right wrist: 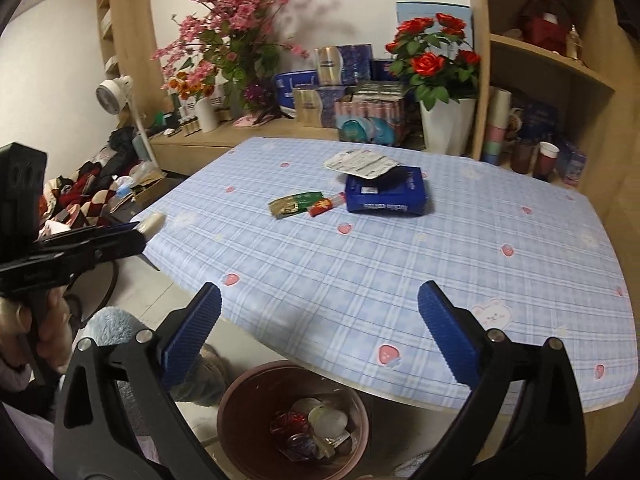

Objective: Collect trash
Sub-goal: 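Open the left gripper over the brown bin to drop the cream pad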

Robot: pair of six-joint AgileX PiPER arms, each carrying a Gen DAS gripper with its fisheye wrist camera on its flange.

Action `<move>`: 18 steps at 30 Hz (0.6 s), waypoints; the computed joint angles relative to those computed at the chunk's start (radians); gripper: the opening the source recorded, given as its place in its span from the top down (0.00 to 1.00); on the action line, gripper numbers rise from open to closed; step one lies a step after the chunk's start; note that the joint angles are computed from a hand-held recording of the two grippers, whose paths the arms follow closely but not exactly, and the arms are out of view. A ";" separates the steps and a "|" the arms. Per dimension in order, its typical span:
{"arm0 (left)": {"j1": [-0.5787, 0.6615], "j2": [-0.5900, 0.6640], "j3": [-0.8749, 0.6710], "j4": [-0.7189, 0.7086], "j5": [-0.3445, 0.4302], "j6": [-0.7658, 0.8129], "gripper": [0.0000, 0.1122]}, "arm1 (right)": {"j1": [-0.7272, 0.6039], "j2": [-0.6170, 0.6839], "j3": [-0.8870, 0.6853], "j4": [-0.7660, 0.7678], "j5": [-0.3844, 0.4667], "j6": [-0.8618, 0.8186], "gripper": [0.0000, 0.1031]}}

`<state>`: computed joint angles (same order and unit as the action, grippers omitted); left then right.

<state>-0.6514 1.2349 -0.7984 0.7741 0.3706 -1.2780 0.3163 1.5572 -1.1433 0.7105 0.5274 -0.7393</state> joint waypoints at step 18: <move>-0.075 0.069 -0.035 -0.080 -0.022 0.155 0.66 | 0.017 0.011 0.026 -0.057 -0.034 0.048 0.06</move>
